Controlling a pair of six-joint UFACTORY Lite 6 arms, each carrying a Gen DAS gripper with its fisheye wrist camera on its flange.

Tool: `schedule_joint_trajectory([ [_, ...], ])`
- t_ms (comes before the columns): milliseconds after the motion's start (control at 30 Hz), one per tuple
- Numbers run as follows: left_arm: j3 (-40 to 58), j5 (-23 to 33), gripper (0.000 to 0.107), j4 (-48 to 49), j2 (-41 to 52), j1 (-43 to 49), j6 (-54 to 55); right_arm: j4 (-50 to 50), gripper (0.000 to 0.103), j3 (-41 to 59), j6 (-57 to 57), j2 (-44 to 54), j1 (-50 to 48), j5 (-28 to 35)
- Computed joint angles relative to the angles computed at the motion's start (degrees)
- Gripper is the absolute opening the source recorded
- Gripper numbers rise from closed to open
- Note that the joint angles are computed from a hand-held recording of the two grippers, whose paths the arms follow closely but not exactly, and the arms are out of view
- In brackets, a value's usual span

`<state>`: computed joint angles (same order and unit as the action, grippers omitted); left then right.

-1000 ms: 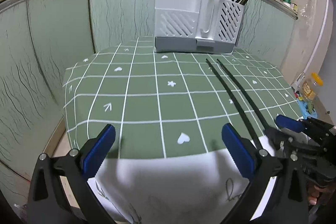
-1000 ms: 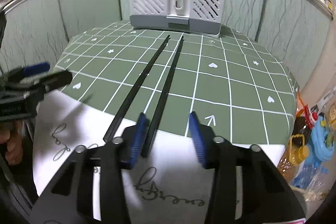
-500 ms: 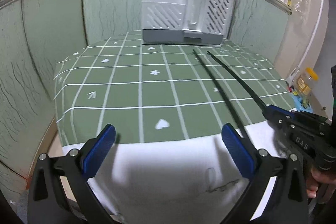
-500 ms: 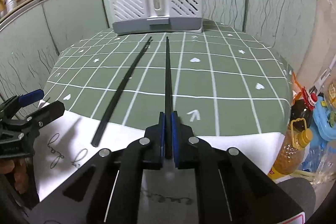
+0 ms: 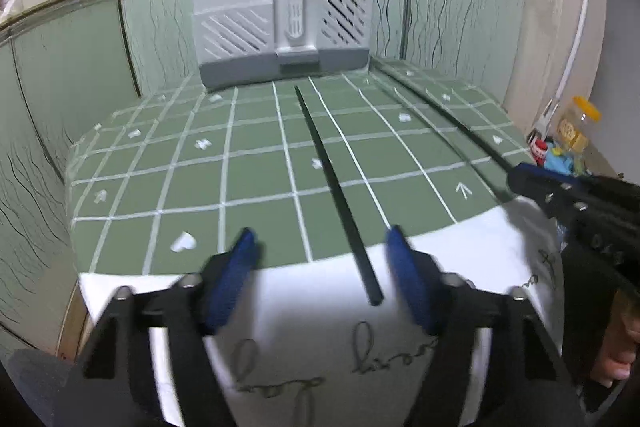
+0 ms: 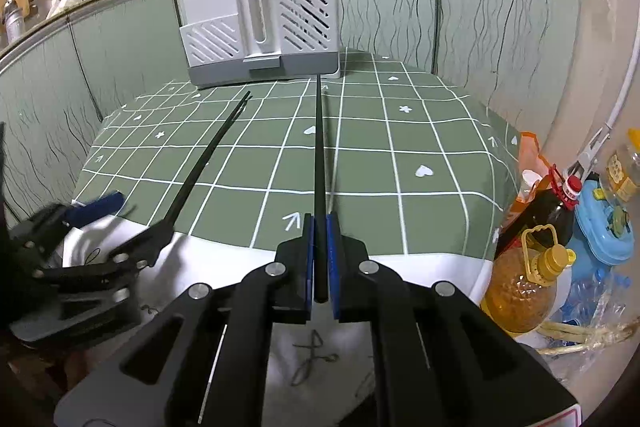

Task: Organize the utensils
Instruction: 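Close right gripper on a black chopstick while left gripper grasps the other black chopstick, then lift both black chopsticks upright and carry them over the white holder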

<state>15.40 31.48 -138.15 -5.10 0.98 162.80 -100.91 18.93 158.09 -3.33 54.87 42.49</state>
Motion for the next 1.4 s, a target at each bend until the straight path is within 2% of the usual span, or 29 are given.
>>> schedule_joint_trajectory([
  [67,-0.55,0.32,0.037,-1.68,-0.22,-1.07,0.12,0.29,0.006,-1.04,0.25,-1.15,0.39,0.01],
  [100,-0.67,-0.08,0.019,-2.71,-0.49,-1.73,0.62,0.32,0.006,-1.36,0.37,-1.49,0.5,-0.04],
  [133,-0.75,-0.57,0.007,-4.81,-0.51,-2.31,2.05,0.31,0.006,-1.68,0.48,-1.88,0.63,-0.17],
  [167,-0.74,-0.92,0.006,-5.2,-0.61,-2.4,2.17,0.34,0.006,-1.71,0.59,-1.81,0.83,-0.13],
  [467,0.69,-0.74,0.006,11.75,-2.48,6.16,-10.39,1.53,0.006,-1.02,-0.82,-1.97,2.21,-0.48],
  [600,1.75,-0.49,0.006,20.6,-4.82,10.35,-16.97,4.32,0.006,-0.55,-4.86,-4.32,2.68,-0.43],
  [967,10.11,1.77,0.006,44.42,-11.86,15.89,-41.24,15.79,0.006,2.11,-24.83,-18.08,1.38,1.89],
  [1200,20.1,2.23,0.006,53.82,-10.22,14.83,-54.45,20.78,0.006,8.82,-38.94,-22.8,-2.47,2.55],
  [1400,29.7,3.43,0.006,59.87,-7.11,13.56,-64.73,24.82,0.006,17.02,-50.91,-22.71,-8.46,-0.88],
])
